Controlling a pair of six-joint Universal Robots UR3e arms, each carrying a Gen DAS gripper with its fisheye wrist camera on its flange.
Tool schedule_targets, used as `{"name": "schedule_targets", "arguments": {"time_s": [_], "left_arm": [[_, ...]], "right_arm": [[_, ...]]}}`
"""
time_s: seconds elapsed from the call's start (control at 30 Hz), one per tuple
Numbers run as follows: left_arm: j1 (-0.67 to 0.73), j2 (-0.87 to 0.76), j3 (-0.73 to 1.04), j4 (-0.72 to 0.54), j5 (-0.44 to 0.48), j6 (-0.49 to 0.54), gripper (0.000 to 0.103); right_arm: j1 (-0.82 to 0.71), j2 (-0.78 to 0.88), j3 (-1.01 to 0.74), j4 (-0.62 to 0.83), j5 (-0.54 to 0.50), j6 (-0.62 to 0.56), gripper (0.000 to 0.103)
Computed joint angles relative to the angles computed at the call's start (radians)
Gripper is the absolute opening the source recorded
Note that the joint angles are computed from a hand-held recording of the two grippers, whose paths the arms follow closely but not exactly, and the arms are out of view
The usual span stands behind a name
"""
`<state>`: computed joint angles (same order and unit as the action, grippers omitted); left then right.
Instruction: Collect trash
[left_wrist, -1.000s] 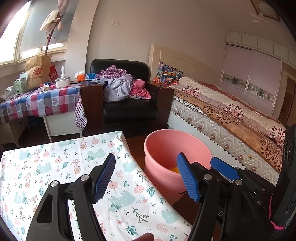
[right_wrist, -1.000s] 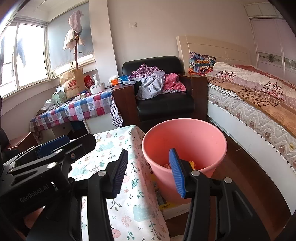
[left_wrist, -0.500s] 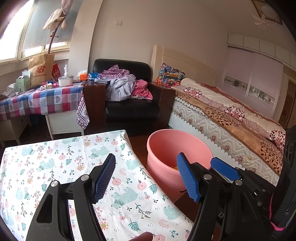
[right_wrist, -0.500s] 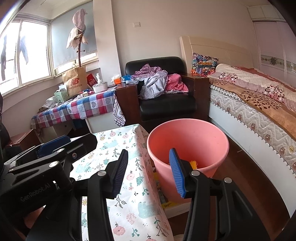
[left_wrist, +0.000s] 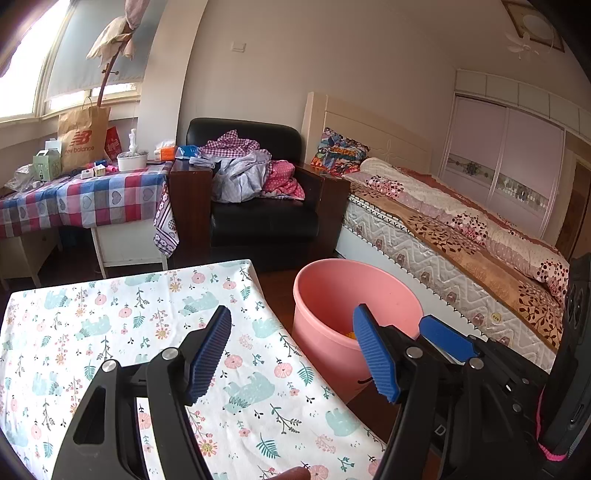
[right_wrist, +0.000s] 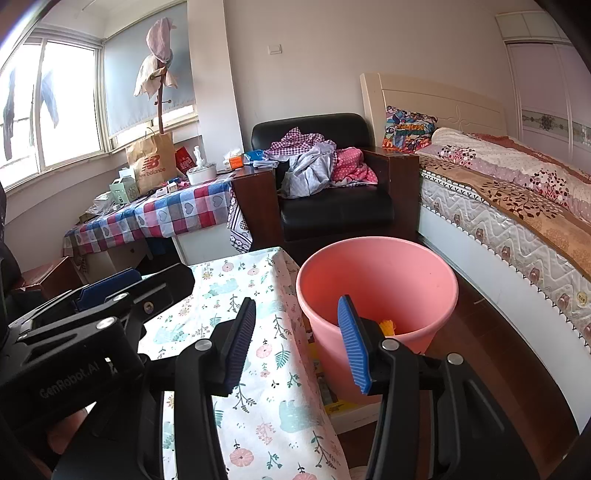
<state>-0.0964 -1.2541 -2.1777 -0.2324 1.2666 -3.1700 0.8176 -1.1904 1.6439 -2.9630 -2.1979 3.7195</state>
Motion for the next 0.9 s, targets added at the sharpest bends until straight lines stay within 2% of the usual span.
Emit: {"name": "schedule_targets", "arguments": {"time_s": [0.9], "left_arm": [[0.0,0.015,-0.024,0.002,-0.006,0.009,0.064]], "right_arm": [[0.024,0.029,-0.043,0.039,-0.002,0.011,0.047]]}}
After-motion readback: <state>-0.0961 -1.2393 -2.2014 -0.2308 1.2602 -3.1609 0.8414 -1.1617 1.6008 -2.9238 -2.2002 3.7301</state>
